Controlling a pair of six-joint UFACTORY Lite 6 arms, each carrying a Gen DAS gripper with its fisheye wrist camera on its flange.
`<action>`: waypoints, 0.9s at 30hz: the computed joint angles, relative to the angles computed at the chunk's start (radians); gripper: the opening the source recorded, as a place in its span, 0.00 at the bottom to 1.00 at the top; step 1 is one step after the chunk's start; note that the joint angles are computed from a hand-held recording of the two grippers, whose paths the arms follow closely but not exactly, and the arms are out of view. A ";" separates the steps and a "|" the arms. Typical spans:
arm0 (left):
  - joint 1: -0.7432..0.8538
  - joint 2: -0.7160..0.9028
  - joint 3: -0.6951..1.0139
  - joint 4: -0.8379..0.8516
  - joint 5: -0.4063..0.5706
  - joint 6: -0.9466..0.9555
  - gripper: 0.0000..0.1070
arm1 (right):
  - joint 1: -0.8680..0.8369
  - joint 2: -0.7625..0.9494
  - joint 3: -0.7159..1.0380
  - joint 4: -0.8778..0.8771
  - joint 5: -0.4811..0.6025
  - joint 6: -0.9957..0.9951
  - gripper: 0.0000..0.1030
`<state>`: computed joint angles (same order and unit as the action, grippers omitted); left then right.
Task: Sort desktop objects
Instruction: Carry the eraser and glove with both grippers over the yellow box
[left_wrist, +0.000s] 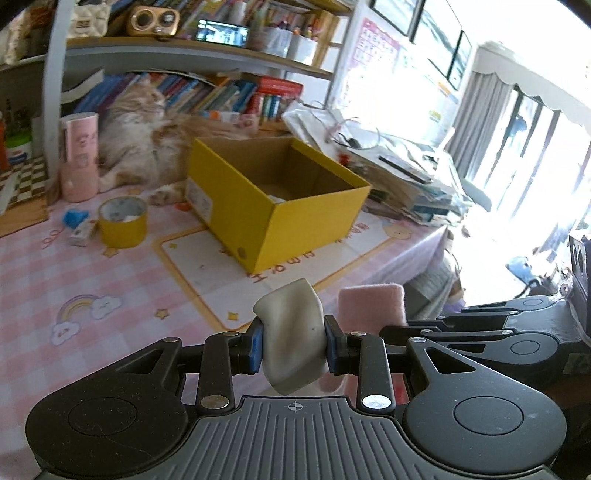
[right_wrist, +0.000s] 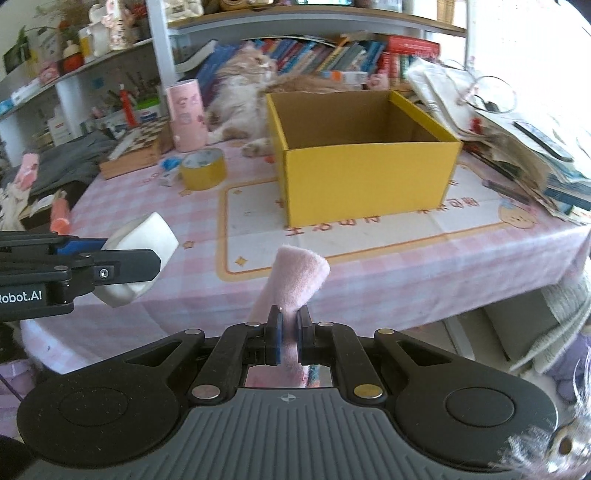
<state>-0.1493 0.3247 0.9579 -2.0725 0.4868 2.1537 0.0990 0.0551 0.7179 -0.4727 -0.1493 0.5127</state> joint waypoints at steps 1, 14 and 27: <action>-0.005 0.008 0.012 0.010 0.001 -0.006 0.29 | -0.006 -0.004 -0.004 0.007 0.001 -0.006 0.07; -0.086 0.087 0.129 -0.040 -0.082 -0.003 0.29 | -0.088 0.046 0.048 -0.318 -0.019 0.264 0.06; -0.223 0.284 0.427 -0.093 -0.234 -0.050 0.29 | -0.289 0.250 0.302 -0.958 -0.144 0.742 0.07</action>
<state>-0.3720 0.6087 1.3848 -2.1655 0.2531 2.1034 -0.1905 0.3050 1.0194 -1.4312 -0.2935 1.2548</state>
